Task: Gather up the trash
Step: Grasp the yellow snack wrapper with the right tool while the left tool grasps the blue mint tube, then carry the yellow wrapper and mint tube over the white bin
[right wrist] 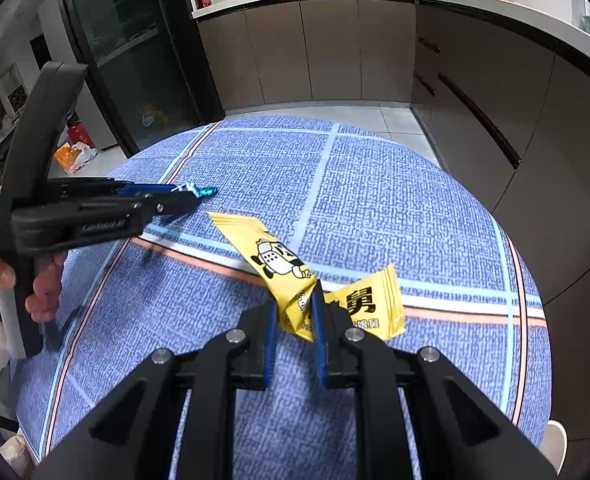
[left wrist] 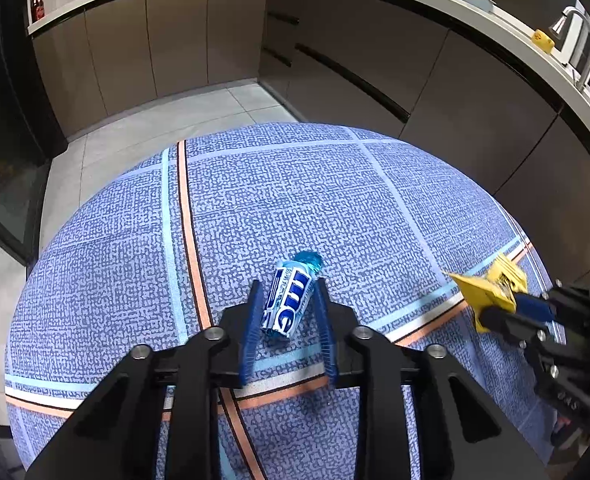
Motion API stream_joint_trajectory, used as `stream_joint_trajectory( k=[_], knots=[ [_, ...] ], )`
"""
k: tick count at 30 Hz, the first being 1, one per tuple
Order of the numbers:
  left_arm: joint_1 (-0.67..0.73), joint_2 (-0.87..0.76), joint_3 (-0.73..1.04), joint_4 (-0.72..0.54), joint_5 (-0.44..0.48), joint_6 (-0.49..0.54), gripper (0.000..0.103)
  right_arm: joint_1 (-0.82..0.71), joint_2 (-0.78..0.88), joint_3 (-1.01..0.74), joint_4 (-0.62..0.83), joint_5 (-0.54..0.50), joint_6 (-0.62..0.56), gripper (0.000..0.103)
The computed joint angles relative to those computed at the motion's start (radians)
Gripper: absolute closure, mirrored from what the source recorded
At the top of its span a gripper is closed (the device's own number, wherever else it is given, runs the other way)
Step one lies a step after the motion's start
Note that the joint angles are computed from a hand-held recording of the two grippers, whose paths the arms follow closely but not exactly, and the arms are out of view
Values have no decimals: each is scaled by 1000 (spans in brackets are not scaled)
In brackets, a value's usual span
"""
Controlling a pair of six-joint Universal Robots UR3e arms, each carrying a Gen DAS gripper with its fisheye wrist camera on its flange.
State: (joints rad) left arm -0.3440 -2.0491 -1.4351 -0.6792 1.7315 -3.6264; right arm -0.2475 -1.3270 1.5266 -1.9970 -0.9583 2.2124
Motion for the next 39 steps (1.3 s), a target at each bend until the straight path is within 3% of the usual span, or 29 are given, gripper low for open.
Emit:
stream_joint_trajectory(
  k=[11,19,25,29,39],
  knots=[
    [-53,43,-3,-30,55,-62,90,-51,-121,100,31,20,-25,87],
    [-175,113,24,-70,134,-113,90,-173,-272,158,193,93,-146,87],
    [-298,114,117,-147,210,-184,90,-343,-420,188,443,165,-335,87],
    [-373,92,196,-186,245,-221,90,-485,-497,163,687,200,-502,87],
    [-531,-48,461,-302,307,-287,90,-819,-526,0,1228,208,-875,87]
  ],
)
